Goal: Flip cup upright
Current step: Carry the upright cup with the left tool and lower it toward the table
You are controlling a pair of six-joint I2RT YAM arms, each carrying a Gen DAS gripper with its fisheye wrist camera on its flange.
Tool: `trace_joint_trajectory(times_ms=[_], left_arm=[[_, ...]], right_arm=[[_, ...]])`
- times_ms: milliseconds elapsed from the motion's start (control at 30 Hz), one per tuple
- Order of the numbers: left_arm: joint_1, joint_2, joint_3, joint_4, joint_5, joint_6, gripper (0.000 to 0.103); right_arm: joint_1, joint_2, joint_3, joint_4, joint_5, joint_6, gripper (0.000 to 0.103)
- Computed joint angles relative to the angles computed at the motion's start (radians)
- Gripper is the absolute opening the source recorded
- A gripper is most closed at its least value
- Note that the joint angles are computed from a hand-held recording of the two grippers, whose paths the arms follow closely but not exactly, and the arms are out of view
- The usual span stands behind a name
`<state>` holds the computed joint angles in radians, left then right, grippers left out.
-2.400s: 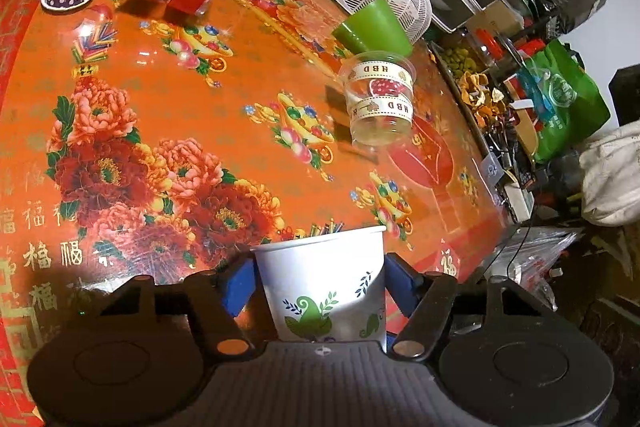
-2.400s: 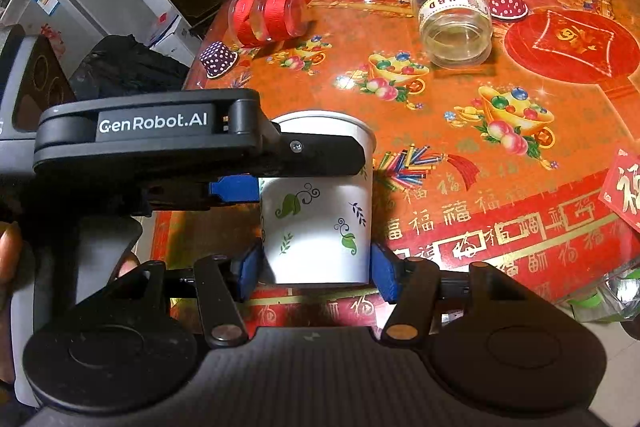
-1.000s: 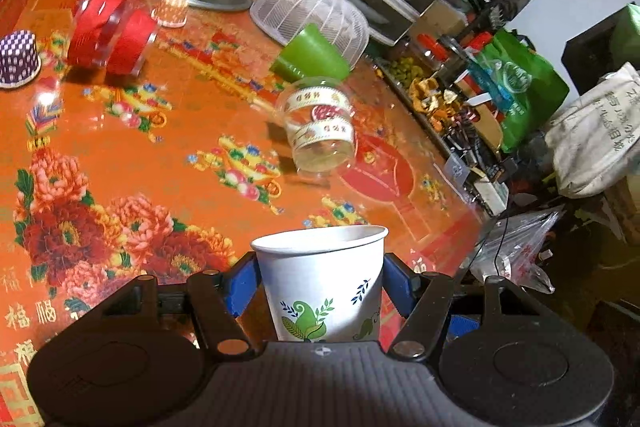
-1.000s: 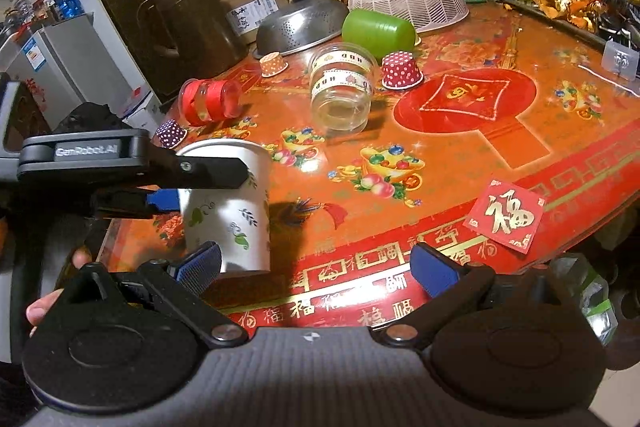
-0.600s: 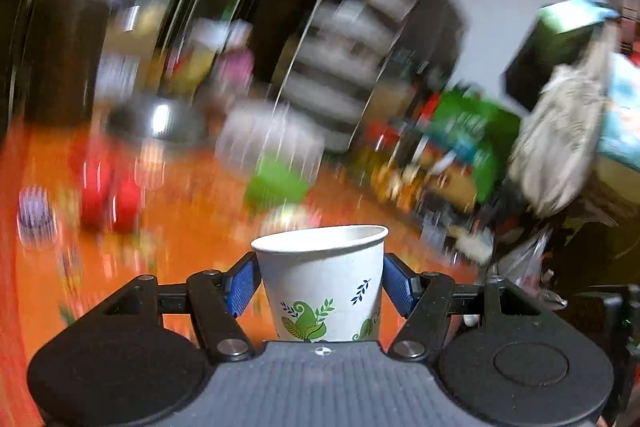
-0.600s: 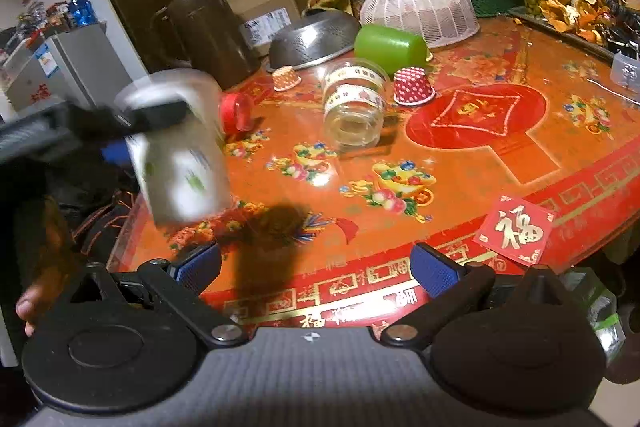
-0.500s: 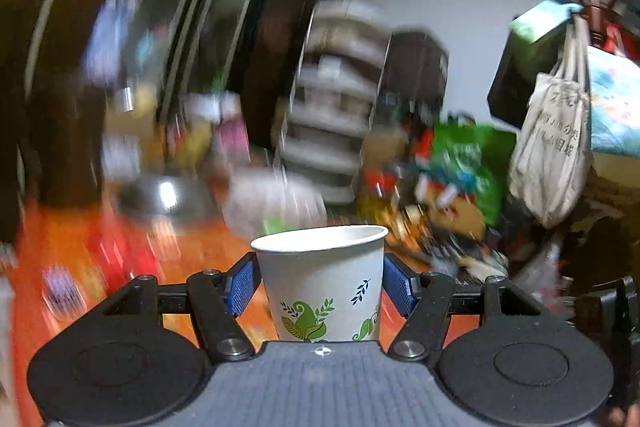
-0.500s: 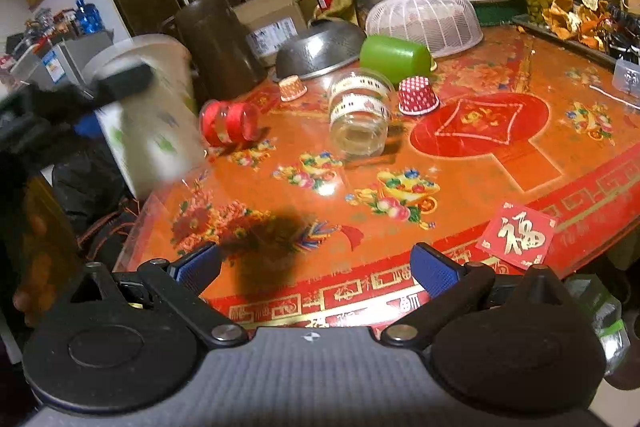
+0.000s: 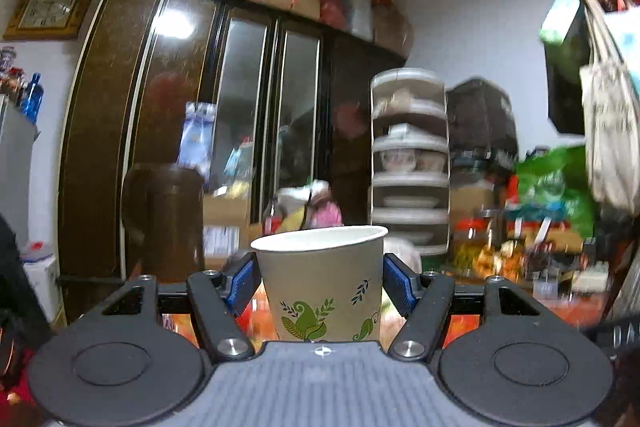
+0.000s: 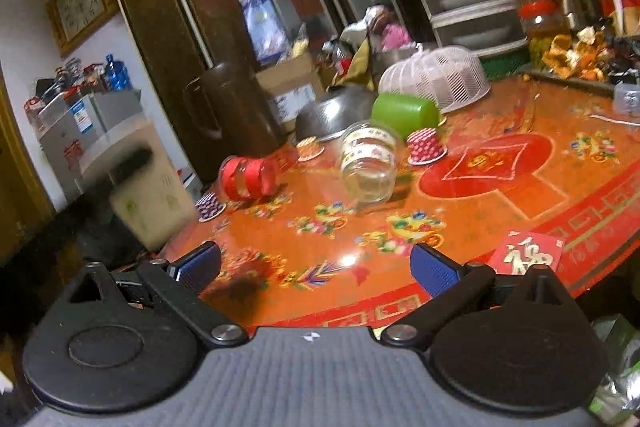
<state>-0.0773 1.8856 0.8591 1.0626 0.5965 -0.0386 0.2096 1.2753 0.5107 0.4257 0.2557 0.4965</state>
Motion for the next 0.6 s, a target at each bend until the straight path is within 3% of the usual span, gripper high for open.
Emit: trace_joint_trajectory(times_ms=[67, 133, 300, 500, 600], left_arm=[[-0.022, 0.029, -0.030, 0.063, -0.055, 0.031, 0.069], [-0.037, 0.034, -0.041, 0.056, -0.091, 0.047, 0.067], [-0.033, 0.115, -0.121, 0.265, -0.132, 0.027, 0.067], [-0.050, 0.140, -0.163, 0.346, -0.103, 0.059, 0.067], [-0.067, 0.147, -0.157, 0.335, -0.121, 0.072, 0.067]], right_arm=[[0.017, 0.020, -0.020, 0.050, 0.037, -0.019, 0.102], [0.017, 0.025, -0.034, 0.073, 0.036, -0.024, 0.102], [0.029, -0.028, -0.102, 0.120, 0.065, 0.001, 0.102], [0.048, -0.069, -0.149, 0.143, 0.095, 0.007, 0.102], [0.040, -0.067, -0.154, 0.148, 0.093, 0.017, 0.102]])
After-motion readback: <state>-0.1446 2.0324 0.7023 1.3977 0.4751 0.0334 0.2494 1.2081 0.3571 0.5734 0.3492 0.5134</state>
